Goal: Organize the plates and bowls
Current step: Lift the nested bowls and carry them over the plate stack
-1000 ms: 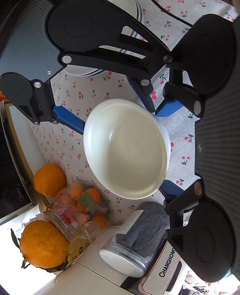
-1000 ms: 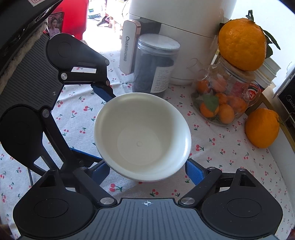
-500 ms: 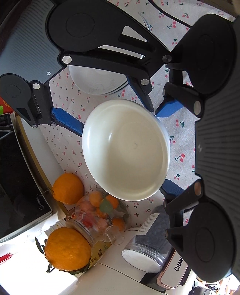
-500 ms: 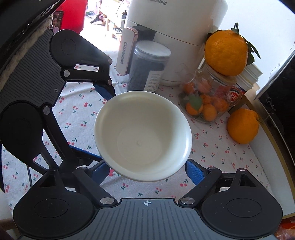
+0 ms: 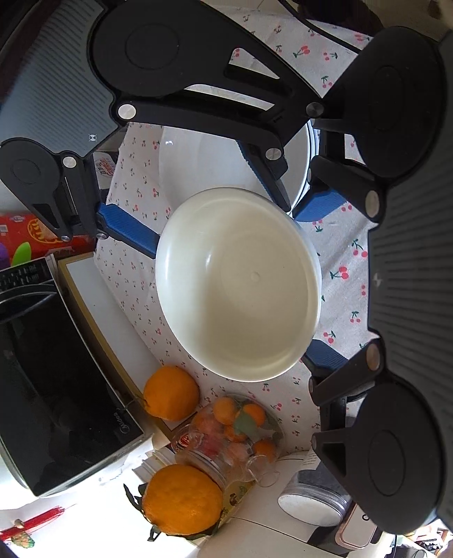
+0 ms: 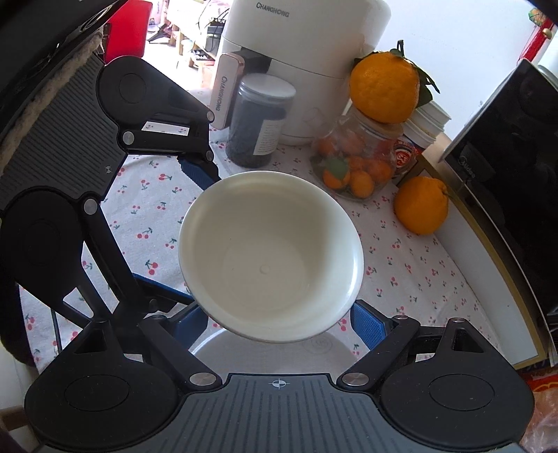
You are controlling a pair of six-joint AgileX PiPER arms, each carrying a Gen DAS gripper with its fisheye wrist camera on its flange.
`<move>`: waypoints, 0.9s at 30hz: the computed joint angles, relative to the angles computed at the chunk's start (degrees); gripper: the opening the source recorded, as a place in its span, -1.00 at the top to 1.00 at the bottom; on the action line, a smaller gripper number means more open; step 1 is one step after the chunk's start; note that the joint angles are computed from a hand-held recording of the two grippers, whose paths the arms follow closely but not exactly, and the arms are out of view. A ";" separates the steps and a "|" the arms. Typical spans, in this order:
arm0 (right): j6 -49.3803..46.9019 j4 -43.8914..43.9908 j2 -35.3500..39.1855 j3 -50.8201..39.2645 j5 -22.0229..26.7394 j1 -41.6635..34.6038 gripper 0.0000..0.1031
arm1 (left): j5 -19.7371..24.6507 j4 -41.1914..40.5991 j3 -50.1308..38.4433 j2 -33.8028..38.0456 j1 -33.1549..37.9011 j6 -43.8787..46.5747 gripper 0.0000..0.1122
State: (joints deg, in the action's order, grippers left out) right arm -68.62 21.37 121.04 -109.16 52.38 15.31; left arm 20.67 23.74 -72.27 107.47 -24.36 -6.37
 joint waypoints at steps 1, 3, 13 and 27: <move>-0.01 -0.13 -0.65 0.84 -0.28 -0.32 -0.75 | -0.05 -0.20 -0.13 0.06 -0.34 0.23 -0.28; -0.11 -0.05 -1.98 2.89 -1.06 -0.99 -0.75 | -0.27 -0.24 -0.36 0.28 -1.06 0.35 -0.28; -2.39 2.66 -5.59 10.89 -4.56 -4.82 -0.75 | 0.72 -0.38 -3.52 2.98 -4.27 1.30 -0.28; -2.59 0.82 -4.92 11.80 -3.92 -7.88 -0.76 | 3.82 -4.19 -9.19 7.51 -7.00 5.57 -0.28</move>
